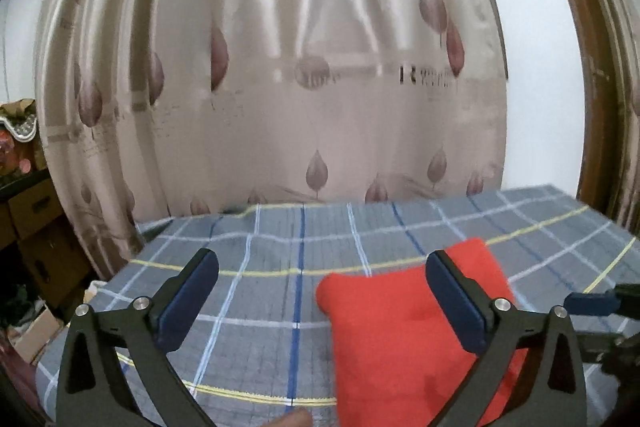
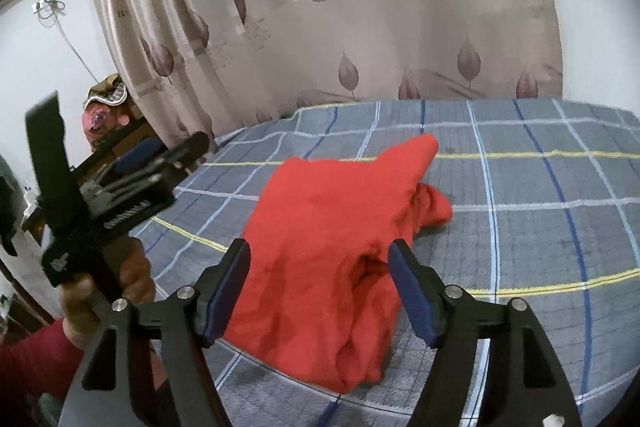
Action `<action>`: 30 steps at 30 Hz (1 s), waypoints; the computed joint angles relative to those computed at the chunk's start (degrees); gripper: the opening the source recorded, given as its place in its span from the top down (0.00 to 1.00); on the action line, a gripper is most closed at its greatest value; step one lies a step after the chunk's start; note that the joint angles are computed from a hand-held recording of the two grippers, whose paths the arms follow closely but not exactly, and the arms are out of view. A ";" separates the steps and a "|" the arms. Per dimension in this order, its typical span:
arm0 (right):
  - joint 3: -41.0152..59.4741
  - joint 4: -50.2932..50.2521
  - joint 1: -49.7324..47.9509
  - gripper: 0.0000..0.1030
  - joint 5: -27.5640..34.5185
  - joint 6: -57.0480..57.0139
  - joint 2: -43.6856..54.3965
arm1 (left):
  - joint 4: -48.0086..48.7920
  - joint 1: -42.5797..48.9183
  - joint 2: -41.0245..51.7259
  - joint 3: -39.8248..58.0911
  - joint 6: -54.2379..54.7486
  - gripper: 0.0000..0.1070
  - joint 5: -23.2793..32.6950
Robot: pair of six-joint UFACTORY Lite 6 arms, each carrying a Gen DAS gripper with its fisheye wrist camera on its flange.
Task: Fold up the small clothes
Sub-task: 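Open both grippers and withdraw them from the folded sweater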
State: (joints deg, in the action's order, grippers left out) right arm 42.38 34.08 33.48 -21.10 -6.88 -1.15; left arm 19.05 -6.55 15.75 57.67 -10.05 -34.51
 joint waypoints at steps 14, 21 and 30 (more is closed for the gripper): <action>-1.81 19.61 6.27 0.25 -3.40 -18.25 -6.19 | 7.10 1.67 -13.18 -7.65 -7.92 0.04 1.30; -2.24 20.47 6.57 0.24 -3.43 -19.07 -7.13 | 12.05 2.96 -13.93 -7.39 -12.76 0.04 2.26; -1.11 20.51 6.42 0.16 -2.91 -19.30 -6.01 | 8.27 1.06 -11.49 -6.01 -8.71 0.04 4.25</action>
